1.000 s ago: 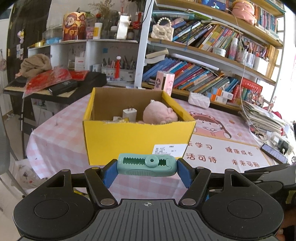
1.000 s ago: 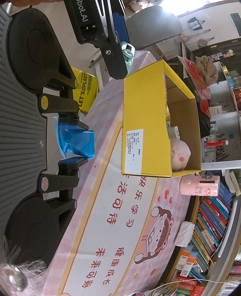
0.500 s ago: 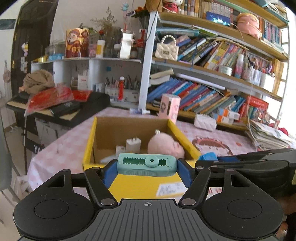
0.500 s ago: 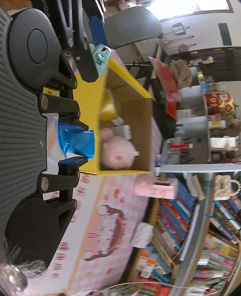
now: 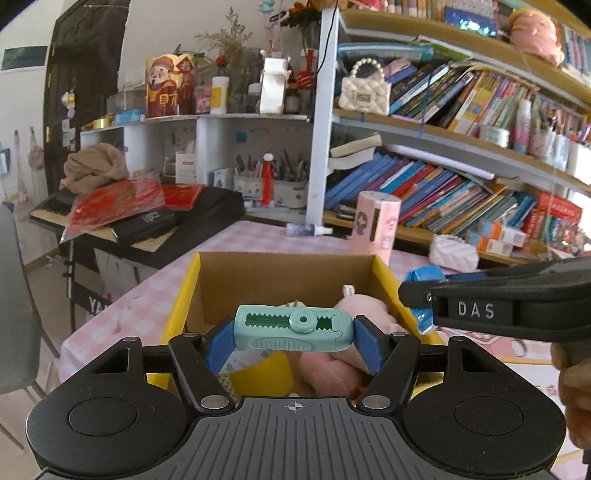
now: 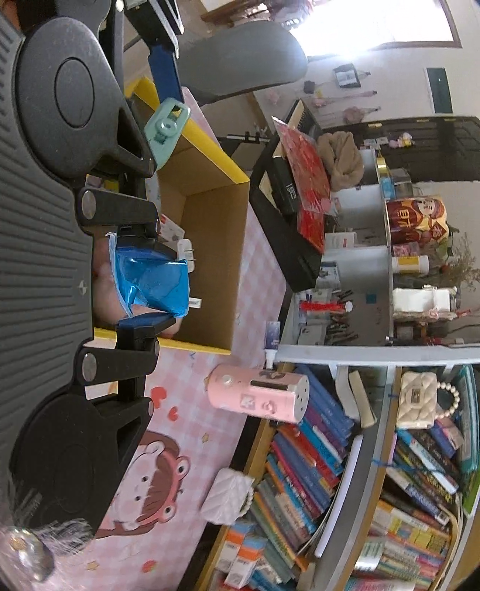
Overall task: Organize objects
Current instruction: 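Carry the mint-green clip and blue clip over the yellow box with both tools, then lower both tools into the box and open them to release the clips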
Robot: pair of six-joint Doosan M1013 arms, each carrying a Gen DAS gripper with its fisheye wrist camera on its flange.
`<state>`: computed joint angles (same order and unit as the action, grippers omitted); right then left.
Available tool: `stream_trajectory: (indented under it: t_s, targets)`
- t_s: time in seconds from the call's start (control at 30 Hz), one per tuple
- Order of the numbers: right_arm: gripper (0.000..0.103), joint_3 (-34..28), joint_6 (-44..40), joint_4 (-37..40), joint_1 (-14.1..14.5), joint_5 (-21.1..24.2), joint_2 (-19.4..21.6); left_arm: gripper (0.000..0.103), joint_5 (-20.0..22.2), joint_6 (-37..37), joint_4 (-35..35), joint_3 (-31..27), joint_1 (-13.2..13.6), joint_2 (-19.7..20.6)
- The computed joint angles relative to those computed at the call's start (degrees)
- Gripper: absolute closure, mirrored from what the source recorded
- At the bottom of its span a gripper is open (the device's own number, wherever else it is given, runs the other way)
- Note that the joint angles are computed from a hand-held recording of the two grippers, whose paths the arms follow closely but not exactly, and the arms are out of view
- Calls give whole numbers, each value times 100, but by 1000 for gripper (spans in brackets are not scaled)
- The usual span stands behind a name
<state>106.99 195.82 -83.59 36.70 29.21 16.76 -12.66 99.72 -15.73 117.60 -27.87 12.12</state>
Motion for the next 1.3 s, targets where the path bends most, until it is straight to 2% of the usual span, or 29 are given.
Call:
stream_trajectory:
  t_s: [0.37, 0.67, 0.8, 1.07, 1.17, 1.3]
  targets:
    - [75, -291, -897, 233, -440, -814, 313, 34, 90, 4067, -4015, -472, -212, 459]
    - [75, -498, -2180, 1066, -646, -1239, 541, 34, -27, 6337, -6158, -707, -312, 697]
    - [75, -520, -2325, 1013, -681, -1339, 591, 34, -42, 6973, -6749, -767, -344, 764]
    - [76, -555, -2128, 684, -742, -1510, 611, 33, -74, 7377, -6843, -829, -411, 832]
    - [76, -576, -2132, 661, -756, -1564, 623, 32, -145, 7192, -6610, -805, -441, 822]
    - [76, -613, -1904, 389, -778, -1657, 637, 23, -323, 6517, -5879, -722, -491, 755]
